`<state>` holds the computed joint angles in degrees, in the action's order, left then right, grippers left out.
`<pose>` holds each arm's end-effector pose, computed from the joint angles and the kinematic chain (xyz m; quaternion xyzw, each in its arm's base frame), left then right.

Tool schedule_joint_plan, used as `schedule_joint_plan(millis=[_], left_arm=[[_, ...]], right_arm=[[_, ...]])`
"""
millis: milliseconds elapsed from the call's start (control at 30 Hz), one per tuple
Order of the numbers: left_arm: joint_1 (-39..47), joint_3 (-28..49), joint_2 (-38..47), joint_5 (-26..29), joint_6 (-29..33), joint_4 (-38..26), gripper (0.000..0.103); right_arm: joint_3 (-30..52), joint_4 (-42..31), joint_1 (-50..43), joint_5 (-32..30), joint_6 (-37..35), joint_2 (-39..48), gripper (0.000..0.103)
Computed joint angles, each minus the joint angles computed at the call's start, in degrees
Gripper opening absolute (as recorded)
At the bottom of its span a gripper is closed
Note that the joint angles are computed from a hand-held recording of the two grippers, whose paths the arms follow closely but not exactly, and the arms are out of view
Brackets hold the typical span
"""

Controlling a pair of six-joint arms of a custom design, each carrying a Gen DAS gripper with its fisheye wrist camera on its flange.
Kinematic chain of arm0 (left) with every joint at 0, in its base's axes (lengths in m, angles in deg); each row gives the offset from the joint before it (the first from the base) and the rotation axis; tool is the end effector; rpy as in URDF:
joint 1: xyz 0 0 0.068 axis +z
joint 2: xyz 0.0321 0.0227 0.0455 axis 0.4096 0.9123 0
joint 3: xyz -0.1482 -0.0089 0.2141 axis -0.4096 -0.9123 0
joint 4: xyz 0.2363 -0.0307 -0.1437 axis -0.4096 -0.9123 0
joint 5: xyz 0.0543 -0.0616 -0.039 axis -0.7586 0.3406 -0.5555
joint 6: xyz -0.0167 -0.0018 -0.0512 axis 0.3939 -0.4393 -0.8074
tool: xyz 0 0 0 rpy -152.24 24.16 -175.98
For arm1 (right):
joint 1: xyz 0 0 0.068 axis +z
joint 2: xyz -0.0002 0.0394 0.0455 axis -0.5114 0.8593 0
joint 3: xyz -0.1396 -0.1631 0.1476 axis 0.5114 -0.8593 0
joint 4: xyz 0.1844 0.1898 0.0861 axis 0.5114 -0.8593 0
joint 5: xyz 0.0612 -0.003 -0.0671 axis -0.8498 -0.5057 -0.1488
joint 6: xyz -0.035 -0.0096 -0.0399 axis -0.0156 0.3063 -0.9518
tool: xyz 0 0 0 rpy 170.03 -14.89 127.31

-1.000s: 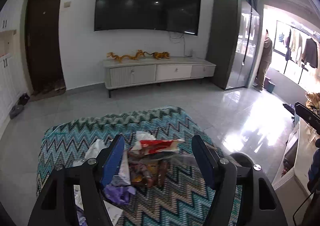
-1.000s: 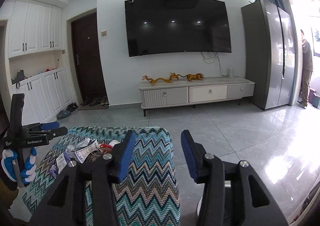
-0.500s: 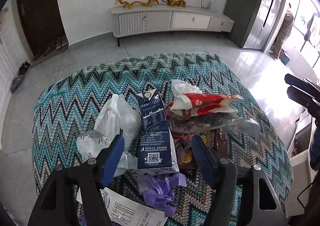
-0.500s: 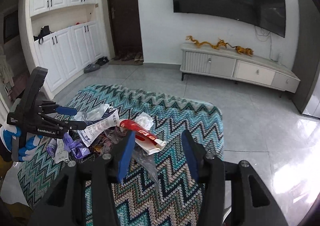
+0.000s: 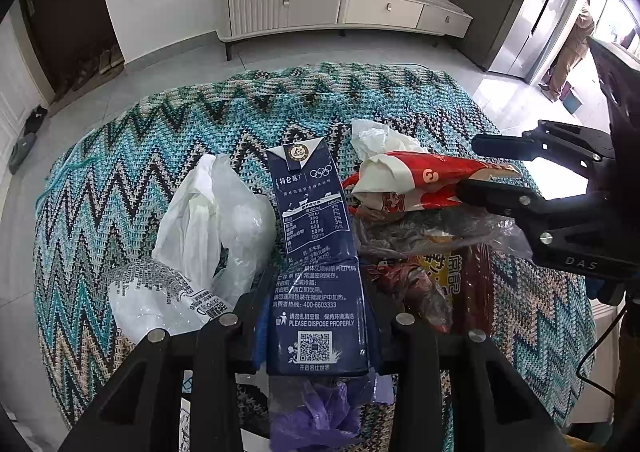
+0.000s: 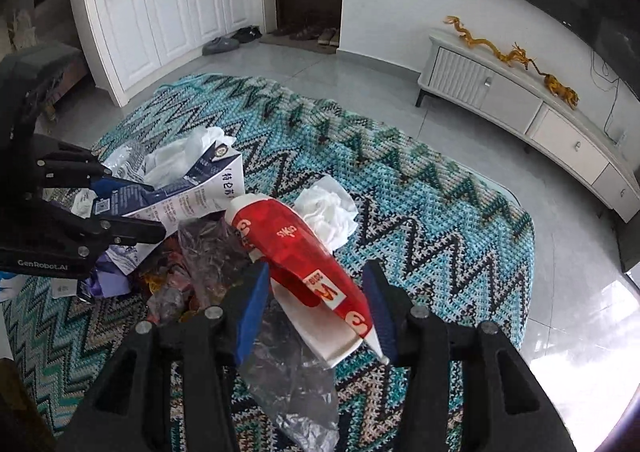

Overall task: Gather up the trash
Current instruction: 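Grasp the blue milk carton with the left tool while the right tool grasps the red-white snack bag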

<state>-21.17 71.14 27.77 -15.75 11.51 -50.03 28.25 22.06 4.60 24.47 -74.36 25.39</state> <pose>0.2241 -0.2253 0.3190 0.2519 0.9389 -0.1035 0.2106 0.1748 0.1176 0.3418 -0.1752 0.9389 0.0474 0.2925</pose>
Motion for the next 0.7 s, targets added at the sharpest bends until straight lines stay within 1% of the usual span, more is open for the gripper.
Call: schedule_joint_plan(millis=[67,133,167,233,267,333,400,533,700], left_arm=[[-0.2,-0.4,-0.7,0.1,-0.3,0.4,0.035],[-0.6,-1.2,-1.7,0.3,-1.1,1.0,0.035],[-0.9,-1.6,-2.3,0.0,-1.5,1.4,0.035],[-1.4,-2.4,-3.7,-0.4,-2.3,2.2,0.035],[-1.6,-2.7,-4.5,-0.4,-2.8,2.5,0.035],[-2.2,-3.4,-6.3,-0.7,-4.0,3.2,0.035],[-2.8,-3.8,-8.1,-1.3,-5.3,3.4,0.035],[-4.0,-4.1,-11.8,-2.7,-6.8,3.0,0.035],[-5.5,-3.2,-16.1,-4.3,-8.2,1.1,0.035]], right_arm=[[-0.2,0.3,-0.5,-0.3,-1.1,1.1,0.042],[-0.2,0.6,-1.3,-1.0,-2.1,2.1,0.030],[-0.5,0.8,-1.2,-0.7,-2.2,2.0,0.028],[-0.9,1.0,-0.6,0.5,-2.0,1.4,0.015],[-1.0,1.2,-0.5,0.8,-1.7,1.0,0.013],[-1.2,1.0,0.2,2.1,-0.7,-0.1,0.006],[-0.9,0.3,1.3,4.1,0.6,-1.3,0.003],[0.7,-1.7,4.6,8.2,4.2,-4.0,0.003],[5.3,-6.0,11.8,15.0,10.4,-6.3,0.003]])
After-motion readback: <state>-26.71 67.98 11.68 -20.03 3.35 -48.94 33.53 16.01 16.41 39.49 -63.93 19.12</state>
